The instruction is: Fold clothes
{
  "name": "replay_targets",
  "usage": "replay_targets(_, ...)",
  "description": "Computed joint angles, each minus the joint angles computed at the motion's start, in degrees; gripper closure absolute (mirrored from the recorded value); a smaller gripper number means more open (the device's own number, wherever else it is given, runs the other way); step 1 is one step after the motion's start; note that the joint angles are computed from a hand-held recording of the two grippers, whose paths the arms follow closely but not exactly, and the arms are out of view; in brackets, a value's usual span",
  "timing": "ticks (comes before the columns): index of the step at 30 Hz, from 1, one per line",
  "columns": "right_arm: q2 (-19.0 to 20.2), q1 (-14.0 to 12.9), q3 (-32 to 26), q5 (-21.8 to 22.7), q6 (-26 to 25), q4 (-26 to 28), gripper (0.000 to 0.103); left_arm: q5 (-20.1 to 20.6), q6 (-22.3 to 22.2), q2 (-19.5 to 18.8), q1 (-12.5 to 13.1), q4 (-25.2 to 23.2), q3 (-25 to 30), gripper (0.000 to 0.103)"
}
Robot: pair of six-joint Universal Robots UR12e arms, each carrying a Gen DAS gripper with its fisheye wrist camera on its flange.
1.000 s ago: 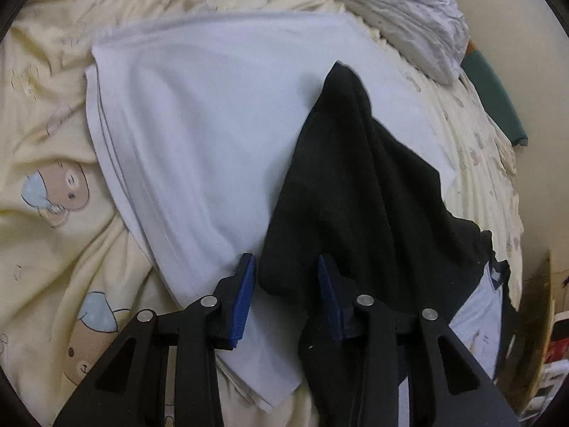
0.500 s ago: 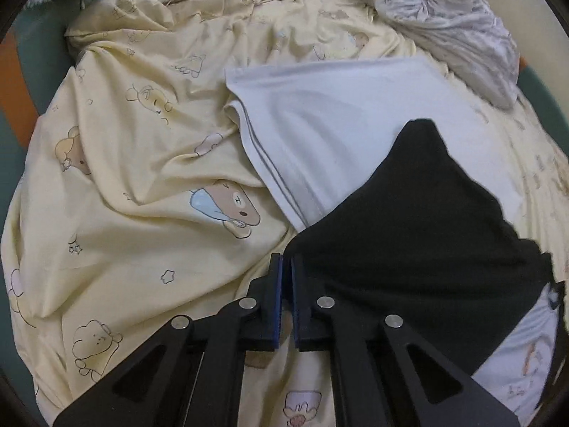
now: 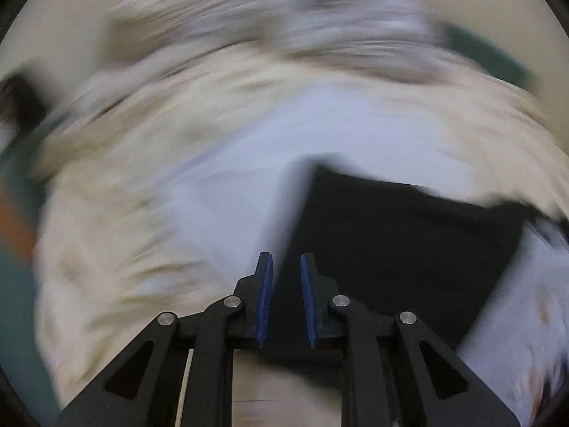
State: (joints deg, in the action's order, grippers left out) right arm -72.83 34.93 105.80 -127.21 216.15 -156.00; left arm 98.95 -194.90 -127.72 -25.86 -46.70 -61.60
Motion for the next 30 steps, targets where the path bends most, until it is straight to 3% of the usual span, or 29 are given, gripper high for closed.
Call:
replay_targets(1,0.0,0.0,0.0,0.0,0.0,0.0,0.021,-4.5,3.3,-1.0,-0.4,0.8,1.3,0.085)
replay_targets(3,0.0,0.0,0.0,0.0,0.0,0.0,0.021,-11.1,7.7,-4.4,-1.3,-2.3,6.2,0.085)
replay_targets(6,0.0,0.0,0.0,-0.1,0.0,-0.1,0.021,-9.2,9.5,-9.9,-2.9,-8.9,14.5,0.082)
replay_targets(9,0.0,0.1,0.1,-0.2,-0.1,-0.3,0.021,-4.3,1.9,-15.0,-2.9,-14.1,22.2,0.082)
replay_targets(11,0.0,0.1,0.1,-0.3,-0.1,-0.7,0.021,-6.4,-5.8,-17.1,-1.4,-14.5,24.8,0.082)
replay_targets(13,0.1,0.1,0.2,-0.4,-0.3,-1.0,0.021,-7.0,-9.9,-18.3,-0.6,-12.6,26.3,0.082)
replay_targets(18,0.1,0.2,0.3,-0.5,-0.5,-1.6,0.021,-5.0,-13.8,-22.9,0.2,-12.6,34.1,0.082)
replay_targets(21,0.1,0.2,0.4,-0.5,-0.5,-1.8,0.021,-2.9,-15.2,-24.7,0.7,-15.1,37.9,0.082)
replay_targets(24,0.1,0.2,0.4,-0.5,-0.5,-1.8,0.021,3.0,-16.3,-23.7,0.4,-13.8,36.3,0.082)
replay_targets(26,0.1,0.2,0.3,-0.5,-0.5,-1.8,0.021,8.3,-16.7,-20.5,0.2,-8.6,30.3,0.082)
replay_targets(28,0.1,0.2,0.3,-0.6,-0.5,-1.7,0.021,6.4,-16.9,-16.2,0.8,-0.6,21.5,0.082)
replay_targets(30,0.1,0.2,0.3,-0.6,-0.5,-1.7,0.021,0.3,-16.1,-12.8,1.3,3.3,14.6,0.082)
